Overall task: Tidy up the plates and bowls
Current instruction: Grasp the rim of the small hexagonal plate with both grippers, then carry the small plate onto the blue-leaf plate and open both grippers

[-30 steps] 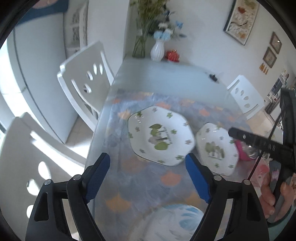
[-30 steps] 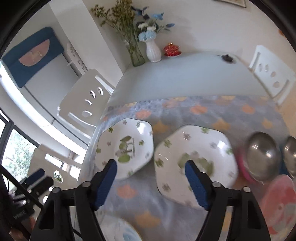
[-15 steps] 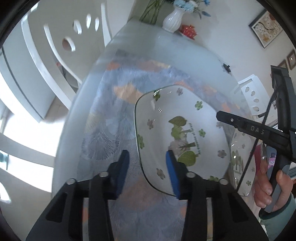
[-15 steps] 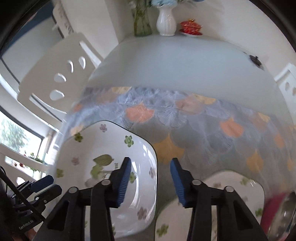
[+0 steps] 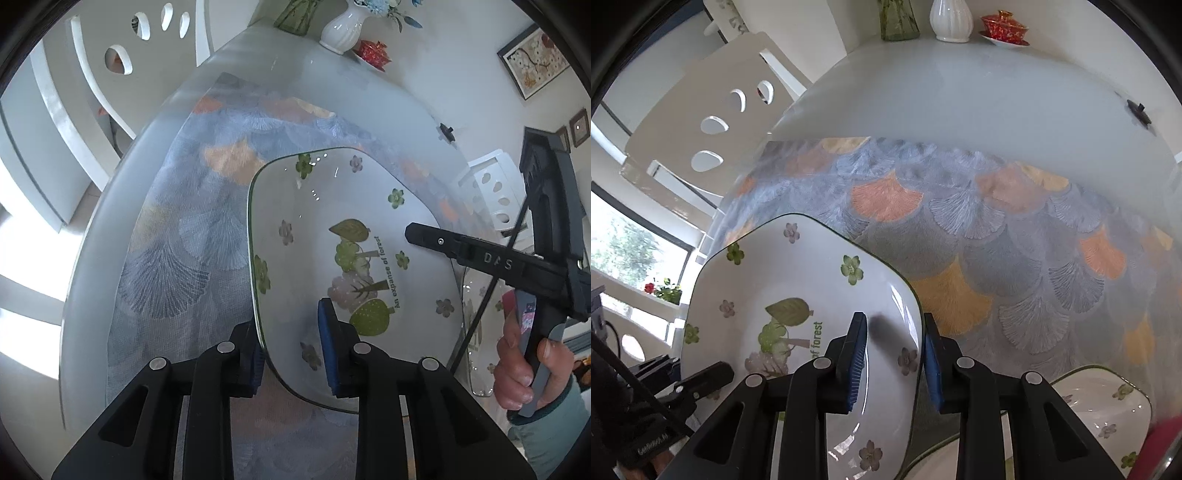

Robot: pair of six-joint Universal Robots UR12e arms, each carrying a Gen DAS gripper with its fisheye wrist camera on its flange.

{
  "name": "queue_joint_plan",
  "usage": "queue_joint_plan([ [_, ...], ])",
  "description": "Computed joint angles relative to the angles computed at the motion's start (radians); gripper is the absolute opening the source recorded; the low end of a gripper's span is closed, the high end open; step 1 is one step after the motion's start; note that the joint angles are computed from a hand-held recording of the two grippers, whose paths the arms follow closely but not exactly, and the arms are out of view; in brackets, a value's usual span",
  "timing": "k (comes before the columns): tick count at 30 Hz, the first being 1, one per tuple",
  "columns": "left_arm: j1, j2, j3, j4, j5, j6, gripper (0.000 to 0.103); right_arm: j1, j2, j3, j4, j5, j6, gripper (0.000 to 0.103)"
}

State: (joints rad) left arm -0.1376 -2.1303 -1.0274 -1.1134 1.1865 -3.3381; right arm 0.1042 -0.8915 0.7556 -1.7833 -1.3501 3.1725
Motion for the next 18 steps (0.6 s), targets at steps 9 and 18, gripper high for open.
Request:
queue_joint_plan([
  [9,0.008,0.033,-0.05,0.025,0.026,-0.053,0.023,0.001,-0.07,0.117,-0.076,0.06,0.049,0.028],
  [18,0.021,0.099,-0.138,0.051,0.02,-0.062,0.023,0.02,-0.144,0.221,-0.149,0.066,0.096,0.028],
])
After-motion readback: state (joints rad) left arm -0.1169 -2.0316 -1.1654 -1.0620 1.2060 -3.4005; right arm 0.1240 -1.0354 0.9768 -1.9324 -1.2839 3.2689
